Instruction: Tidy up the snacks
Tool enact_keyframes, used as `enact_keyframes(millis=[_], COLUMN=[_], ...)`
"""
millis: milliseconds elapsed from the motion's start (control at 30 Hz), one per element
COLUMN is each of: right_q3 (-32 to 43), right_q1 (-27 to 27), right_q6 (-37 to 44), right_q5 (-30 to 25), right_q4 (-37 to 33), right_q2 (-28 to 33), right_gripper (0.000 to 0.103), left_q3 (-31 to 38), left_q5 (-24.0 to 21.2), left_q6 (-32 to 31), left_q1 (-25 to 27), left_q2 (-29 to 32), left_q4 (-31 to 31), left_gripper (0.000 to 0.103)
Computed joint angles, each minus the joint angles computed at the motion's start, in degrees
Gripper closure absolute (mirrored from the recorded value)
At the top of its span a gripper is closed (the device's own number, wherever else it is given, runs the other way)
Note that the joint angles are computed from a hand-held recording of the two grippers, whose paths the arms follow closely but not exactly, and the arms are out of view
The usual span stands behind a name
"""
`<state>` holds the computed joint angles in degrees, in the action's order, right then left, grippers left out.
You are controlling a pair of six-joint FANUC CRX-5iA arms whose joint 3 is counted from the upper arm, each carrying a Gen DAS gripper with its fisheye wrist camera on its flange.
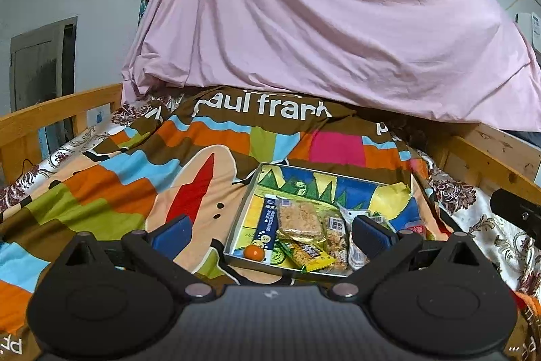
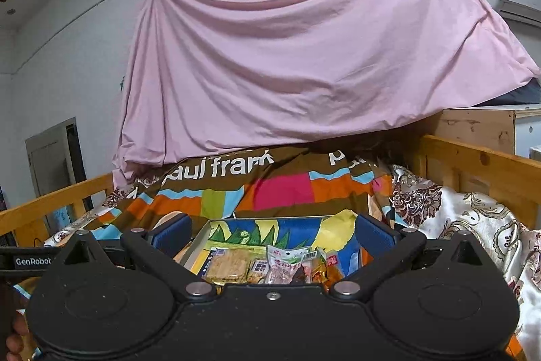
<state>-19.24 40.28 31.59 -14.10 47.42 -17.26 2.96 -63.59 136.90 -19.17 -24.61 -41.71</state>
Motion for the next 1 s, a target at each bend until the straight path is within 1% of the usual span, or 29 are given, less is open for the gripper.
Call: enact_keyframes(millis=[267,467,700,1000], right_q3=[-1.9,-3.6,-5.9,-7.6], right_q1=[2.9,5.2,6.7,8.1], right_q6=[1.9,1.9,-1.6,-5.0], right_q5=[-3.3,-5.7,-7.0,-9.4], right_q4=[-0.9,0.4,3.9,6.0], right_q2=[-2.1,-3.7,-5.5,-7.4], right_gripper=[0.001,0.001,0.001,0.001], left_q3=[-1.6,-3.4,-6.6,-9.7], left_q5=[-0.4,0.2,1.4,2.1], left_q6=[-0.1,-1.7,-4.1,-8.5], left_q1=[-0.1,0.2,2.2,4.0], left_q2=[-1.9,-3.8,-6.8,-9.9], left_q4=[-0.9,-0.7,1.7,4.1], left_gripper=[0.000,0.000,0.000,0.000])
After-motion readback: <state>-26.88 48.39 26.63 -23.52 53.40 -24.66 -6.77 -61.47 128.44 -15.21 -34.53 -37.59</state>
